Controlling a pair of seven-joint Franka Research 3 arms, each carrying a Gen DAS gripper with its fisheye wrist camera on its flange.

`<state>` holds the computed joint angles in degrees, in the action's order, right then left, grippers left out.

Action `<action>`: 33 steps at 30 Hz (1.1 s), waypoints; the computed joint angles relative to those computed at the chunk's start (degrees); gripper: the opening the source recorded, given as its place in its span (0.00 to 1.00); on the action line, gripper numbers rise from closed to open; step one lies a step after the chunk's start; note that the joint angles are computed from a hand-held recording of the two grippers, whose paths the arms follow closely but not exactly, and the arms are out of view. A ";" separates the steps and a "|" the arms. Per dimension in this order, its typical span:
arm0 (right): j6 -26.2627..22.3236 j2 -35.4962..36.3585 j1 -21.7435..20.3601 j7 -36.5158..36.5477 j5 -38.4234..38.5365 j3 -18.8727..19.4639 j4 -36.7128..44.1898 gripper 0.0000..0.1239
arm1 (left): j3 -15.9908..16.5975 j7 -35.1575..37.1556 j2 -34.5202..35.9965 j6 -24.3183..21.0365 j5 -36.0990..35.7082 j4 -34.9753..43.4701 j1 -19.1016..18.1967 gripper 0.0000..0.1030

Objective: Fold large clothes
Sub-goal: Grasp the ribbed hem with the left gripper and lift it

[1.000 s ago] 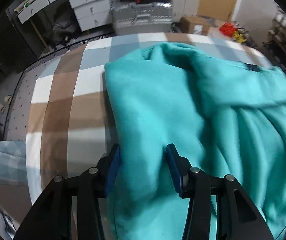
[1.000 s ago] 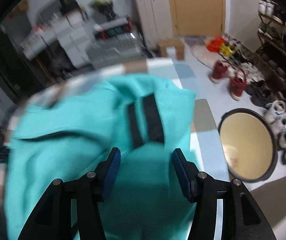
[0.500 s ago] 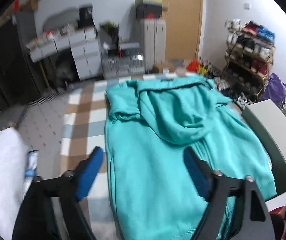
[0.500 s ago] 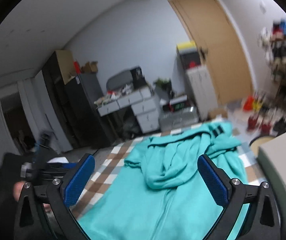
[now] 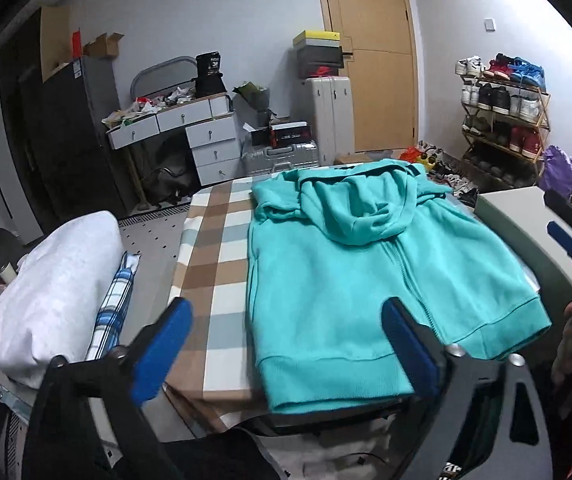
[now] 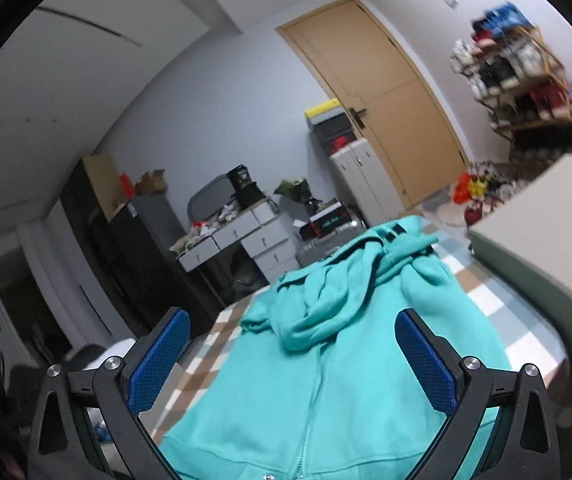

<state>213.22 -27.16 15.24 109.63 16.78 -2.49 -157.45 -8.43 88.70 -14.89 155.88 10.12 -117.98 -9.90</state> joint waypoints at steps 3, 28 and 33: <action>-2.27 -1.30 -0.72 -1.12 0.78 1.22 -0.69 0.83 | -1.19 -2.28 1.24 1.91 4.78 -0.75 2.09 0.93; -8.06 -0.81 -0.08 -14.58 4.29 6.03 1.20 0.83 | -0.35 14.40 20.22 -35.67 -34.77 21.29 7.77 0.93; -9.12 -1.37 1.52 -13.60 3.63 3.65 1.04 0.83 | -0.95 15.96 20.36 -35.78 -35.14 21.39 7.85 0.46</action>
